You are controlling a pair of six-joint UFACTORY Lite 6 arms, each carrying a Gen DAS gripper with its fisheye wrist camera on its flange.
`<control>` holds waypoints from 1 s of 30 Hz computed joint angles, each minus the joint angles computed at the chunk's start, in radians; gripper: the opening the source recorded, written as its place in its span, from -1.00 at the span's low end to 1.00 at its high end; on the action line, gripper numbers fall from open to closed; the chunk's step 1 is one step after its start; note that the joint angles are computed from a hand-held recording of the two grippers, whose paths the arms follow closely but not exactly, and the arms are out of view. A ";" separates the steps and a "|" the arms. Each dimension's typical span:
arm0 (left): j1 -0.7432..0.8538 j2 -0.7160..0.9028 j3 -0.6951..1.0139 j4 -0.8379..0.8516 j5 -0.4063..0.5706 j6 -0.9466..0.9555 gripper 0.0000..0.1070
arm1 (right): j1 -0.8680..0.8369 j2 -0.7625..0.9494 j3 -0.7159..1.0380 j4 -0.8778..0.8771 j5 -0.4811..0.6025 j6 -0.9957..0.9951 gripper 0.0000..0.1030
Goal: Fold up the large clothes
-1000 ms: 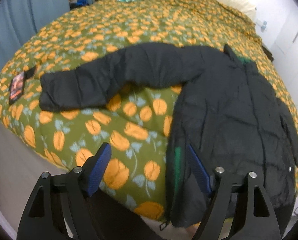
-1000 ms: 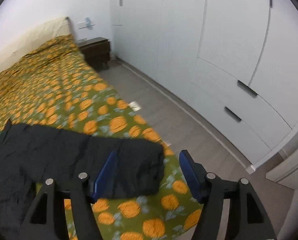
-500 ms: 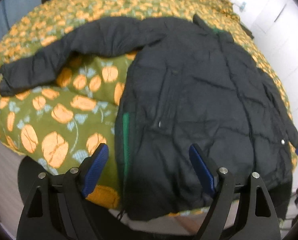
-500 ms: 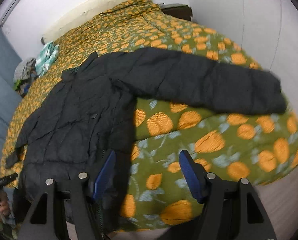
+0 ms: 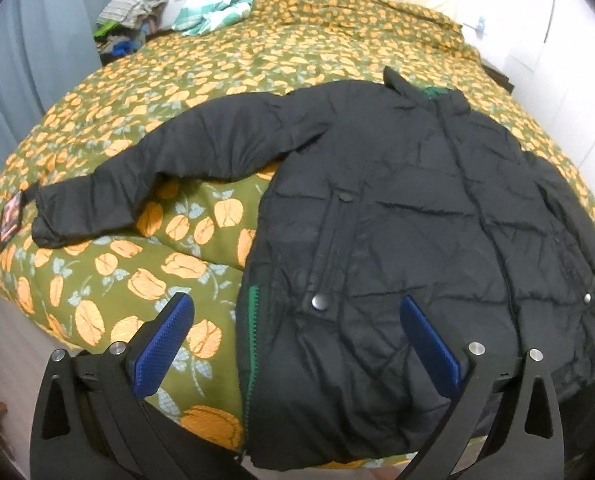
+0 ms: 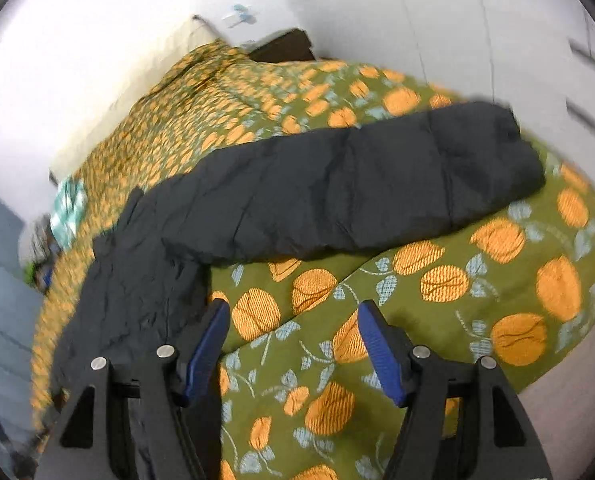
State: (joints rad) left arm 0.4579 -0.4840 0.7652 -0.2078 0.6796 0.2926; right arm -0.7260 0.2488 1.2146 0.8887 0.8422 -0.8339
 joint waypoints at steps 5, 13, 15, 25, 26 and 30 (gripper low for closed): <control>0.036 -0.004 0.022 -0.030 0.030 0.006 0.91 | -0.020 0.278 0.220 0.036 -0.028 0.146 0.31; 0.093 0.008 -0.002 -0.030 0.029 0.007 0.91 | -0.059 0.483 0.394 0.155 -0.139 0.351 0.29; 0.094 0.009 -0.008 -0.032 0.031 0.008 0.91 | -0.034 0.486 0.418 0.115 -0.207 0.385 -0.11; 0.068 -0.004 -0.028 -0.018 0.018 -0.005 0.91 | 0.324 0.038 0.316 0.025 -0.432 -0.158 -0.76; 0.065 -0.004 -0.028 -0.024 0.017 -0.007 0.91 | 0.373 -0.020 0.286 0.038 -0.432 -0.225 -0.77; 0.069 -0.016 -0.031 -0.054 0.027 0.019 0.91 | 0.565 -0.216 0.166 0.023 -0.417 -0.393 -0.77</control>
